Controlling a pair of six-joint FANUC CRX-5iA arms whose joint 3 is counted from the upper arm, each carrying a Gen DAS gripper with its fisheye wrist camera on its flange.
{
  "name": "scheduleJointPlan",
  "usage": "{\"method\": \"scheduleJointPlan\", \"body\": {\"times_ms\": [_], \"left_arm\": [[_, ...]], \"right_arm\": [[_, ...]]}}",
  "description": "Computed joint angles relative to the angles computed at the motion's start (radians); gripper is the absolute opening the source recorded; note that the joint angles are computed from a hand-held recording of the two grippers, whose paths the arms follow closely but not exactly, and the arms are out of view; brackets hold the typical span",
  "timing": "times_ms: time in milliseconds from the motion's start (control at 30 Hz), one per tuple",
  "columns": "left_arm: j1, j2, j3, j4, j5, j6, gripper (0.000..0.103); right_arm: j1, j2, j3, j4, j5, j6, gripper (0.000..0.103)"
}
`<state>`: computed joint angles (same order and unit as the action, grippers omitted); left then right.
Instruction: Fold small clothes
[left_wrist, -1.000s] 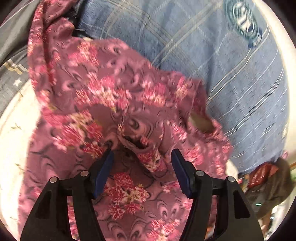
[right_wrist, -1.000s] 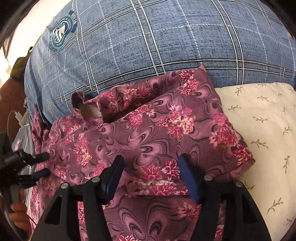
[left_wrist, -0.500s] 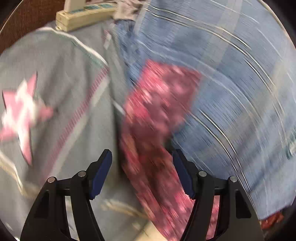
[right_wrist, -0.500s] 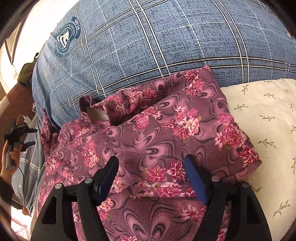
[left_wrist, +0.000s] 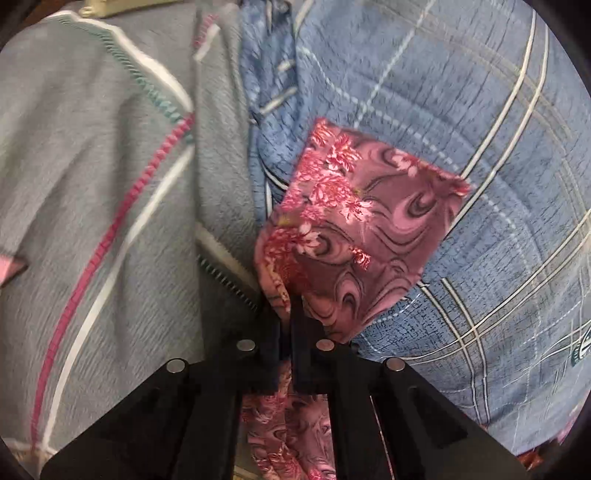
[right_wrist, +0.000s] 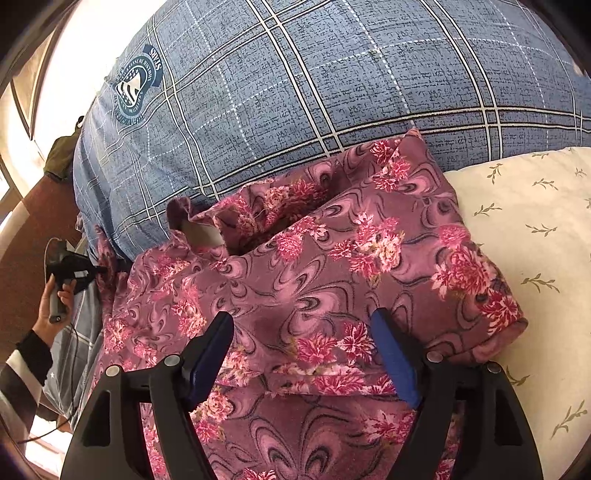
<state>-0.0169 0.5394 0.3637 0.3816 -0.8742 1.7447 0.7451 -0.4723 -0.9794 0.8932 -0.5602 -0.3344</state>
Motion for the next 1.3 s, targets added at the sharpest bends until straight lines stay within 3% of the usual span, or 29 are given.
{"method": "scheduleJointPlan", "body": {"times_ms": [133,433,800,933,1000,1067,1133,1200,1300], "left_arm": [[0.012,-0.136,-0.206,0.146,0.109,-0.13,0.002],[-0.087,-0.357,-0.388,0.302,0.115,-0.338,0.002],[-0.407,-0.317,-0.372,0.362,0.101,-0.439,0.002],[-0.484,-0.208,-0.32,0.317,0.045,-0.343,0.004],[-0.502,-0.18,-0.306,0.283,0.007,-0.293,0.014],[-0.488,-0.205,-0.369,0.331,0.007,-0.308,0.025],[-0.469,-0.29,-0.515,0.483,0.083,-0.399,0.041],[-0.443,-0.377,-0.647,0.602,0.185,-0.464,0.07],[-0.424,-0.477,-0.765,0.631,0.333,-0.449,0.078]], "right_arm": [[-0.005,-0.007,-0.009,0.012,0.01,-0.013,0.079],[-0.005,-0.008,-0.007,0.007,0.01,-0.01,0.079],[-0.008,-0.014,-0.016,0.02,0.019,-0.026,0.079],[-0.011,-0.018,-0.023,0.031,0.025,-0.039,0.079],[-0.013,-0.023,-0.03,0.039,0.032,-0.049,0.079],[-0.016,-0.026,-0.033,0.044,0.038,-0.054,0.079],[-0.02,-0.028,-0.036,0.048,0.045,-0.06,0.079],[-0.015,-0.025,-0.031,0.035,0.038,-0.051,0.079],[0.0,-0.014,-0.004,-0.019,0.009,-0.012,0.079]]}}
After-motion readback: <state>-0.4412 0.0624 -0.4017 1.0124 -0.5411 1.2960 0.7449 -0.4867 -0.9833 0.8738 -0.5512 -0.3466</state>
